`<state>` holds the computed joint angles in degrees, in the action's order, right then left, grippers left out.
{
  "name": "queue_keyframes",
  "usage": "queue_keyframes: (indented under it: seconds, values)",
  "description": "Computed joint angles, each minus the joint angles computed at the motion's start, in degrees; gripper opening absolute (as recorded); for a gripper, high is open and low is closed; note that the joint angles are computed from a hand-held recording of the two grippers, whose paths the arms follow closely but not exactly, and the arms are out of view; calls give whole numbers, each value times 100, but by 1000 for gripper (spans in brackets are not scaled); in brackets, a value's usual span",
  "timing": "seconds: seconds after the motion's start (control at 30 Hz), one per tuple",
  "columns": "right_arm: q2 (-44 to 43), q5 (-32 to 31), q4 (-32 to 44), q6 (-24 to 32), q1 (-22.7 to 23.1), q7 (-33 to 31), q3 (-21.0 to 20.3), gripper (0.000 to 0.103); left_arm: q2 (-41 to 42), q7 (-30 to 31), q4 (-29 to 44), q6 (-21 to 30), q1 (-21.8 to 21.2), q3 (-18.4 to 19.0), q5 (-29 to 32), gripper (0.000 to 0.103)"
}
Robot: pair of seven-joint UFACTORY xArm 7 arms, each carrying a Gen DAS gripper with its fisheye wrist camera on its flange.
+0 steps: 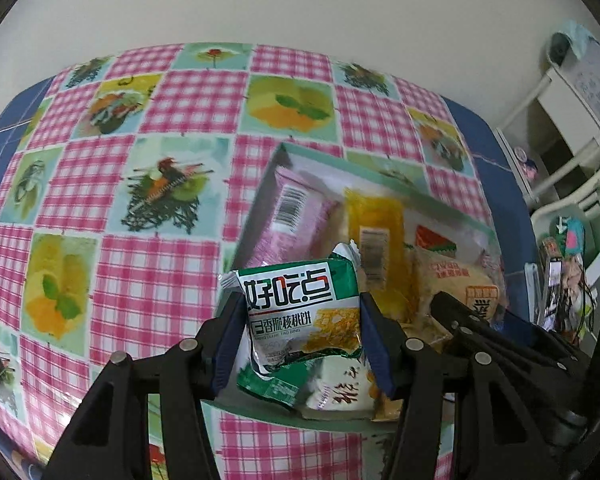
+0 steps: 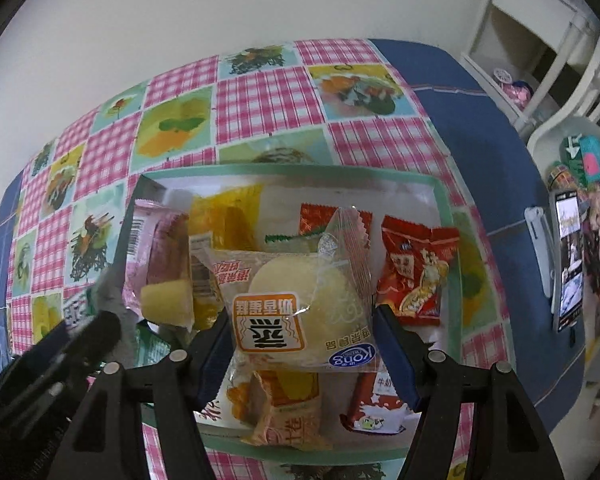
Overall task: Organize snacks
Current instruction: 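Lower both packs into the white tray and open both grippers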
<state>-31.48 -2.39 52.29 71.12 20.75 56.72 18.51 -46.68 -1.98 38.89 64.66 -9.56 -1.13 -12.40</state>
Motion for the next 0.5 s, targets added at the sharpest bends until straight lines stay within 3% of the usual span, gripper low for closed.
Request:
queue_keyframes:
  seconds: [0.23, 0.33, 0.4, 0.5]
  values:
    - [-215, 166, -180, -134, 14, 102, -41, 74, -68, 22, -4, 39, -16, 48, -58, 60]
    - [-231, 120, -174, -107, -12, 140, 0, 81, -97, -4, 16, 69, 27, 88, -73, 66]
    - [-292, 107, -206, -171, -12, 158, 7, 84, -122, -37, 21, 77, 85, 112, -60, 77]
    - [-363, 95, -225, -235, -7, 170, 42, 84, -201, -107, 4, 37, 242, 53, 140, 80]
